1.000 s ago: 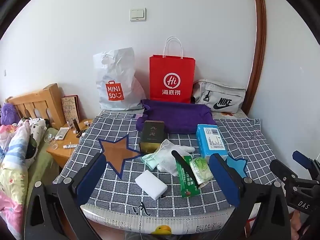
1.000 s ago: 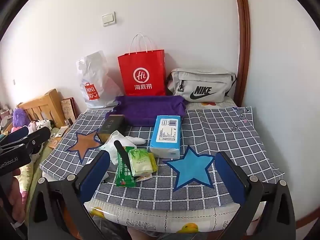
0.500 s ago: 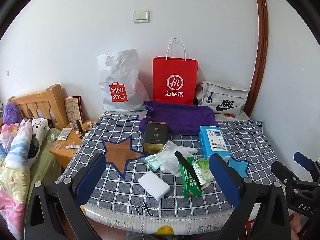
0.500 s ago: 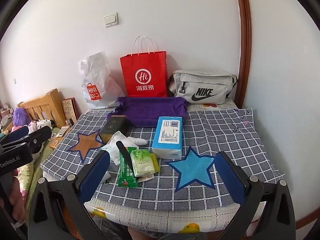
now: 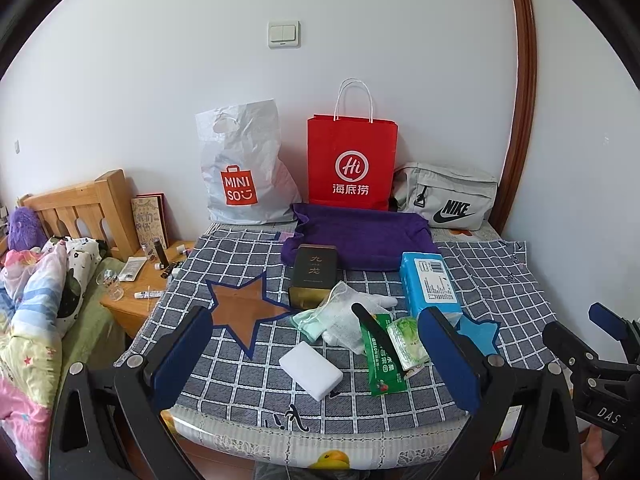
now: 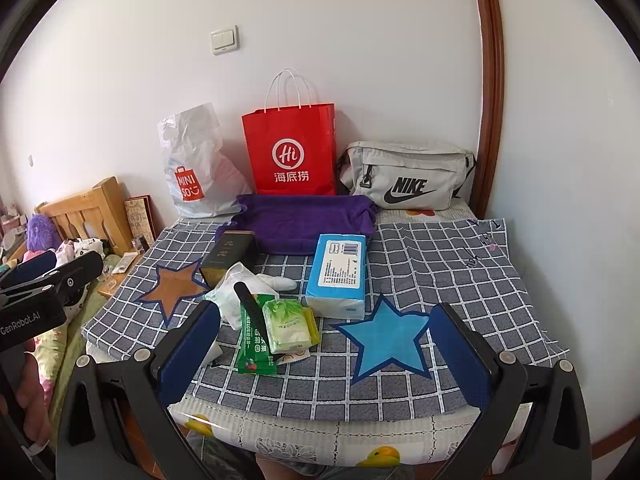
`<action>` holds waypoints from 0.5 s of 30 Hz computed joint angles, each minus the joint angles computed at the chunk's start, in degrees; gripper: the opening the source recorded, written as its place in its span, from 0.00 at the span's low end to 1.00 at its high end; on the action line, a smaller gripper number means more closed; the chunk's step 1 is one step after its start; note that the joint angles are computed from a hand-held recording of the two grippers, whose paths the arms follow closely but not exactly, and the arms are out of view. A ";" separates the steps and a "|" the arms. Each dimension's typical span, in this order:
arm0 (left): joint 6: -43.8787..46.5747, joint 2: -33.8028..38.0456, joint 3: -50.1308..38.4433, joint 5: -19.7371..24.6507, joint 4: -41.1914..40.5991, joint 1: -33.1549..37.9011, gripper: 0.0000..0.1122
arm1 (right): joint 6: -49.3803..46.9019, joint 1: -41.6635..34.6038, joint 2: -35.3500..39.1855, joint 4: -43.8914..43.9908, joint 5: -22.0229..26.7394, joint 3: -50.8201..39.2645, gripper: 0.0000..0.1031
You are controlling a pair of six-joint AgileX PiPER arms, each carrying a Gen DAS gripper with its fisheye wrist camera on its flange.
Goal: Organize soft objects
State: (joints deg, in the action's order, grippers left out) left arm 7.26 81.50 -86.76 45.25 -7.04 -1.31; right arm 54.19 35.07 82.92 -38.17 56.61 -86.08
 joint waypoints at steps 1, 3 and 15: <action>-0.02 0.01 -0.04 0.03 -0.01 0.00 0.92 | -0.05 0.02 0.02 0.00 0.05 -0.06 1.00; -0.01 0.03 -0.08 0.06 0.05 0.00 0.92 | -0.09 -0.01 0.05 0.02 0.09 -0.17 1.00; 0.24 -0.04 -0.19 0.25 -0.02 0.21 0.92 | -0.13 0.54 0.10 -0.36 0.50 -0.67 1.00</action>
State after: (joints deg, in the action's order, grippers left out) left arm 7.50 81.46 -86.95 45.50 -7.05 -1.10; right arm 54.06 35.61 83.02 -38.52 57.12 -86.75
